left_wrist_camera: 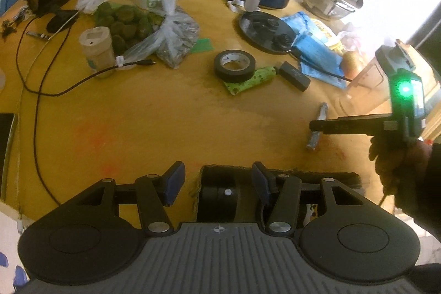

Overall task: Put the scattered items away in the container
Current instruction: 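Move the right tool to the marble-patterned strip and close on it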

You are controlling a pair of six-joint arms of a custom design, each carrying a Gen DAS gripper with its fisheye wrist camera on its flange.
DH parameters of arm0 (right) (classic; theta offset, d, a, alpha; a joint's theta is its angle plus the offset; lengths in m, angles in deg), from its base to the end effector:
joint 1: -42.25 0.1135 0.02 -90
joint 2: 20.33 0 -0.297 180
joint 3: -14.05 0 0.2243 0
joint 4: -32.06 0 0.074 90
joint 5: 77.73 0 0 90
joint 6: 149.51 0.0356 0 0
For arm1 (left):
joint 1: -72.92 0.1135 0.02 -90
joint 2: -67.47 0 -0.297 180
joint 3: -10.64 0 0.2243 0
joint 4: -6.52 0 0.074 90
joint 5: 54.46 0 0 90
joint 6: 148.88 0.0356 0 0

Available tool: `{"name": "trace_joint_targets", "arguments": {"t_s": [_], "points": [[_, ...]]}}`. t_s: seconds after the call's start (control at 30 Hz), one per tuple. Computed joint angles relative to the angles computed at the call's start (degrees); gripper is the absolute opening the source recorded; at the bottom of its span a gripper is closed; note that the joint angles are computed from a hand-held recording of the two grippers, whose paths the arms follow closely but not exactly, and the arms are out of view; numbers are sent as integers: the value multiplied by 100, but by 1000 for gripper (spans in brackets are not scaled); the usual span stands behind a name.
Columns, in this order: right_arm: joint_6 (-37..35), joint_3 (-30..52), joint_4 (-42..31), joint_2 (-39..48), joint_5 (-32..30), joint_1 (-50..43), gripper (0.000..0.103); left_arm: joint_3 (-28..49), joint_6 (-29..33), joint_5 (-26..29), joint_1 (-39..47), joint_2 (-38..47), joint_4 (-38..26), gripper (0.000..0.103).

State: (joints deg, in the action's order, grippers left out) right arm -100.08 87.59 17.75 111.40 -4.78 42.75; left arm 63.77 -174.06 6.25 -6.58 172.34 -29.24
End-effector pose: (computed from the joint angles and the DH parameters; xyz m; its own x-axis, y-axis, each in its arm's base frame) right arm 0.3683 0.0137 0.0415 -0.6617 -0.6276 -0.4103 -0.6936 0.7202 0.0168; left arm 0.0608 -0.2325 0.1195 -0.6951 -0.5808 -0.4238 -0.5280 0.8124 -0.2474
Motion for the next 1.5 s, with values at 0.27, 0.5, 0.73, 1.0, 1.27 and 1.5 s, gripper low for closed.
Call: {"name": "trace_joint_targets", "arguments": {"t_s": [0.27, 0.5, 0.73, 1.0, 1.27, 1.5], "points": [[-45, -146, 462, 142, 201, 166, 58, 117, -673, 19, -257, 83, -367, 66], [-23, -116, 431, 108, 216, 170, 37, 127, -777, 75, -312, 96, -428, 70], [113, -188, 465, 57, 323, 267, 17, 110, -677, 45, -325, 84, -398, 70], [228, -121, 78, -107, 223, 244, 16, 46, -558, -8, -344, 24, -347, 70], [402, -119, -568, -658, 0, 253, 16, -45, -222, -93, -289, -73, -193, 70], [535, -284, -882, -1206, -192, 180, 16, -165, 330, -172, -137, -188, 72, 70]]}}
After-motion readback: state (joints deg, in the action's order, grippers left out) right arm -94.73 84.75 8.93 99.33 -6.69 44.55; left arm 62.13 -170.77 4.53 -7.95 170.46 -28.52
